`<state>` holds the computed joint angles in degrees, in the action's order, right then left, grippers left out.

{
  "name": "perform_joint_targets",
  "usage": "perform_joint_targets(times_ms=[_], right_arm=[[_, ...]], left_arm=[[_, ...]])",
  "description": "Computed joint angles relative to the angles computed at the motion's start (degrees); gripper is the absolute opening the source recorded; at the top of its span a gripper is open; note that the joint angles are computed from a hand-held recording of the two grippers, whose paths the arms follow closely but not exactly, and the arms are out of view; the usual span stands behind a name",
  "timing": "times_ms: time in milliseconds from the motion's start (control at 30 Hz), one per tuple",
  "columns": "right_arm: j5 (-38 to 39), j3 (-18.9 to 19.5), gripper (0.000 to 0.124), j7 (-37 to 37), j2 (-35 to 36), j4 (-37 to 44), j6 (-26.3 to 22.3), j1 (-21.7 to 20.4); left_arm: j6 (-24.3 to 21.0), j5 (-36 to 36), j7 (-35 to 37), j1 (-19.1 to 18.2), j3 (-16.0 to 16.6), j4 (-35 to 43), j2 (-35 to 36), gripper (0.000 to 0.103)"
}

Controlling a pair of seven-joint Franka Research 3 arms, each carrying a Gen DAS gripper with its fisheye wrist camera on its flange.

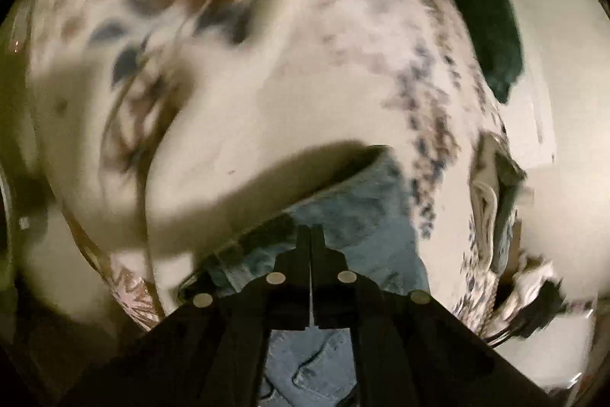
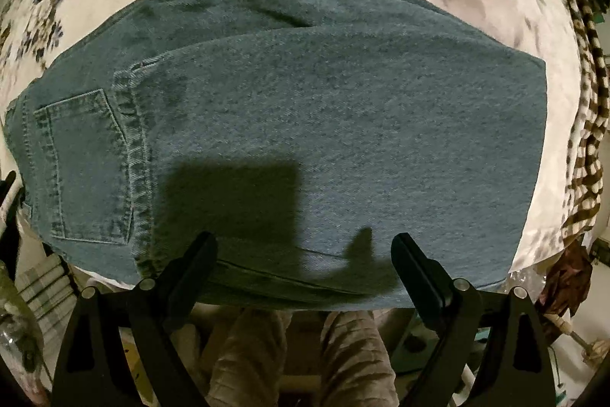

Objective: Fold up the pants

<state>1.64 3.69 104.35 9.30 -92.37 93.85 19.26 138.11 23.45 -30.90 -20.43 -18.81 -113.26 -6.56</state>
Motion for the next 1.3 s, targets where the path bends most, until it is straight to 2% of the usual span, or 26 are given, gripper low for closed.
perform_joint_targets(times_ms=[100,167,200,233,267,300,333,433,467,533,633,767,833,933,967,1067,1133,1167,1233,1300], right_arm=[[-0.47,-0.1,0.095,0.11,0.47,1.3,-0.67,0.03],[-0.45,-0.19,0.095,0.29,0.69,1.77,-1.0,-0.03],[-0.51,-0.25,0.095,0.45,0.76,1.79,-1.07,-0.06],[-0.31,-0.29,0.095,0.53,0.87,1.85,-1.17,-0.12],[0.1,-0.33,0.095,0.73,1.02,1.99,-1.37,-0.22],[0.35,-0.4,0.095,0.8,1.09,1.94,-1.35,-0.33],[0.53,-0.4,0.095,0.81,1.15,2.02,-1.42,-0.38],[0.46,-0.31,0.095,0.52,1.36,2.23,-1.68,-0.28],[0.34,-0.3,0.095,0.41,1.61,2.55,-2.04,-0.24],[0.45,-0.34,0.095,0.54,1.89,2.8,-2.63,-0.19],[0.31,-0.37,0.095,0.26,2.08,3.21,-2.88,-0.14],[-0.21,-0.44,0.095,-0.21,2.68,4.13,-3.3,-0.01],[0.17,-0.54,0.095,0.05,2.71,3.93,-3.45,-0.09],[0.94,-0.55,0.095,0.24,2.07,2.67,-3.08,-0.25],[0.84,-0.51,0.095,0.05,2.04,2.62,-3.09,-0.24],[0.81,-0.39,0.095,-0.41,1.88,2.14,-2.96,-0.2],[1.15,-0.35,0.095,-0.56,1.85,1.91,-2.84,-0.23],[1.17,-0.36,0.095,-0.63,1.91,1.98,-2.78,-0.25],[1.18,-0.38,0.095,-0.88,1.85,1.93,-2.6,-0.29],[1.05,-0.41,0.095,-1.03,1.95,2.01,-2.56,-0.32]], left_arm=[[-5.48,2.03,-2.37,-0.69,-1.46,2.36,-1.82,0.0],[-7.66,-0.73,-2.89,-1.38,-1.57,1.2,-3.37,0.0],[-6.31,-2.77,-4.28,-1.69,-1.42,-1.43,-4.84,0.0],[-2.45,-3.73,-5.97,-1.66,-1.24,-4.39,-6.14,0.0],[3.73,-4.85,-10.38,-1.5,-1.19,-8.32,-7.58,0.001],[6.97,-5.9,-11.91,-1.27,-1.38,-10.24,-8.24,0.002],[10.99,-6.69,-14.38,-1.12,-1.81,-11.95,-8.28,0.009],[14.81,-5.93,-16.49,-0.78,-3.3,-11.93,-6.2,0.022],[15.62,-6.04,-16.49,-0.94,-3.33,-11.55,-5.33,0.03],[17.84,-3.68,-19.0,-0.46,-4.16,-11.18,-3.46,0.037],[17.84,1.0,-23.25,0.35,-4.57,-10.7,-3.01,0.045],[19.23,4.66,-28.03,0.77,-4.3,-11.15,-2.33,0.047],[19.23,6.96,-32.72,1.01,-5.0,-11.73,-3.71,0.047],[17.45,6.09,-33.33,-0.04,-5.36,-11.65,-4.73,0.048],[17.3,6.11,-34.12,-0.29,-5.68,-11.66,-4.75,0.051],[15.32,5.28,-33.47,-1.2,-5.65,-10.4,-3.27,0.062],[15.63,7.76,-35.29,-0.9,-5.7,-9.89,-2.14,0.065],[14.66,6.92,-33.72,-1.42,-5.17,-9.22,-1.38,0.067],[16.17,8.91,-33.84,-1.31,-4.39,-8.9,0.03,0.067],[13.59,4.73,-26.96,-2.28,-2.74,-6.37,2.05,0.066]])
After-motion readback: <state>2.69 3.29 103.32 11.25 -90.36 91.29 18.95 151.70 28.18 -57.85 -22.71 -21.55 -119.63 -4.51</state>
